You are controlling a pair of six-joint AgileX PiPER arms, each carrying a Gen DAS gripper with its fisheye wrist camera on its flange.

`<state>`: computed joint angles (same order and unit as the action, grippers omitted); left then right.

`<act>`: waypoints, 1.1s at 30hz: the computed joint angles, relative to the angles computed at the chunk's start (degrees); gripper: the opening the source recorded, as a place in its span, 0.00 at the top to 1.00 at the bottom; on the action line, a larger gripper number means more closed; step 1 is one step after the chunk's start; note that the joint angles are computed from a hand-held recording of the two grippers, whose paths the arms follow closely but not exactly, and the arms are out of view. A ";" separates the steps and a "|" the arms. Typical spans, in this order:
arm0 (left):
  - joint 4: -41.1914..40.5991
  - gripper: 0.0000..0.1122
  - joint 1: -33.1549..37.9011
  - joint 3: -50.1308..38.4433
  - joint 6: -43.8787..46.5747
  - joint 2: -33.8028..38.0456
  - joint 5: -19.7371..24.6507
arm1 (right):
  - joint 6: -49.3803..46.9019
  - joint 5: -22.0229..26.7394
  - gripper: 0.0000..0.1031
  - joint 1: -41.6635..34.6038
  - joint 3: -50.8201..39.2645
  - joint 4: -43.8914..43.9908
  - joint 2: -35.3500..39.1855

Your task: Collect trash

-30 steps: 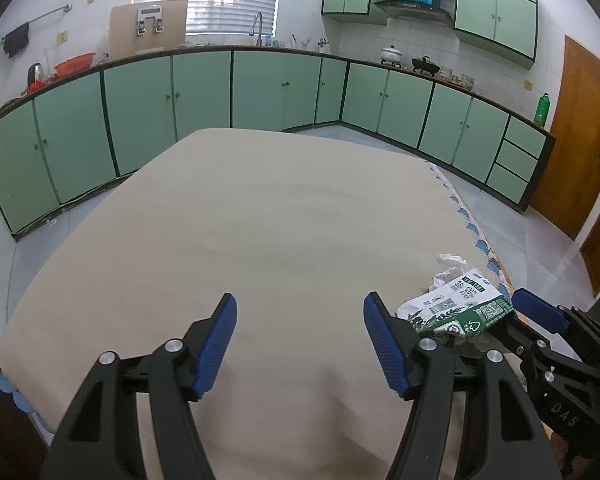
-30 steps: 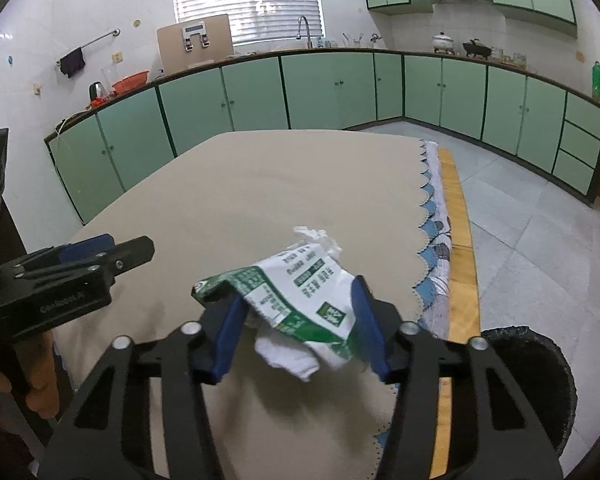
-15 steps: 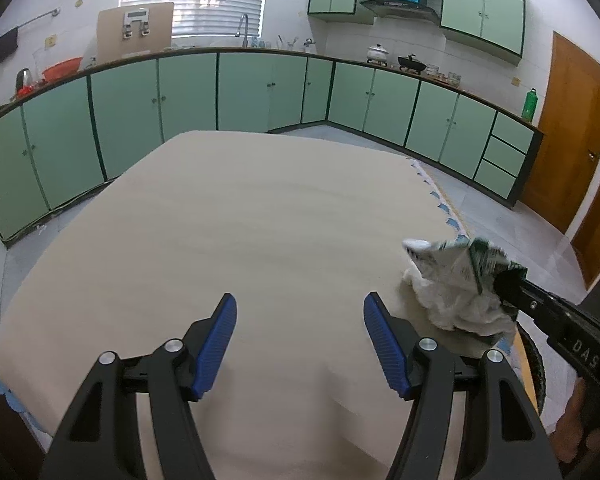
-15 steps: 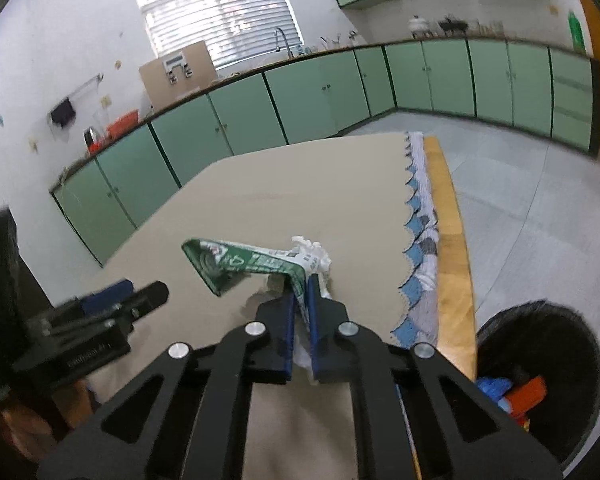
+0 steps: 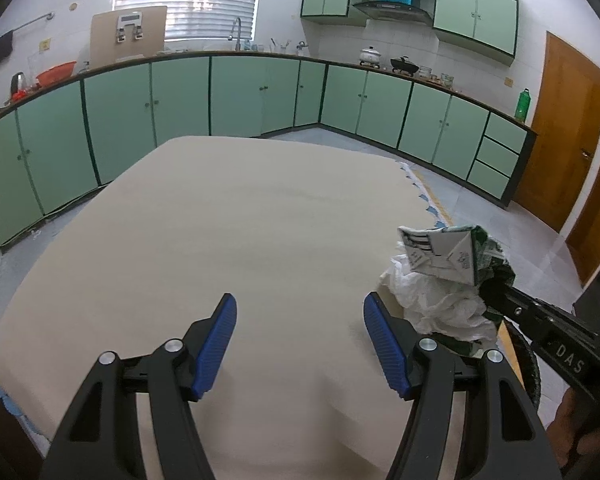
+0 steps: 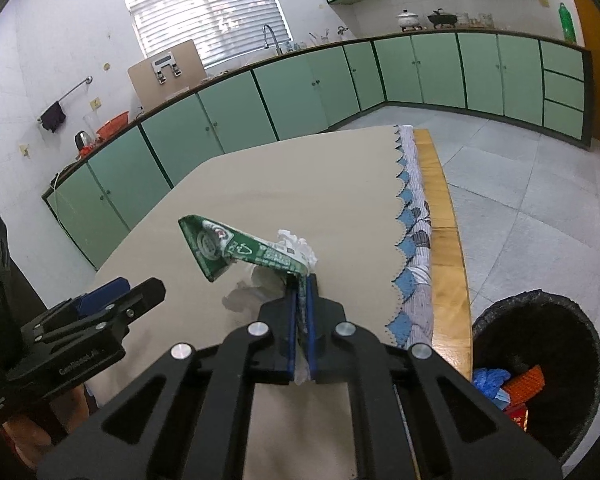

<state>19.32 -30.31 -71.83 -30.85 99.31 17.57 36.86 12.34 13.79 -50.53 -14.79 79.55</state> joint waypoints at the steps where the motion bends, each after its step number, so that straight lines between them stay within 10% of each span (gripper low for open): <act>1: -1.88 0.42 -0.05 -0.13 1.87 0.07 -0.16 | 1.21 0.34 0.97 0.30 -0.12 -1.50 -0.06; 20: -8.14 0.43 0.53 -0.89 7.95 0.07 -0.40 | 12.21 5.91 0.95 5.18 -2.70 -17.77 -0.01; 33: -3.02 0.43 3.06 0.00 1.62 -0.75 0.07 | -8.54 6.95 0.38 7.77 -2.83 3.27 -0.52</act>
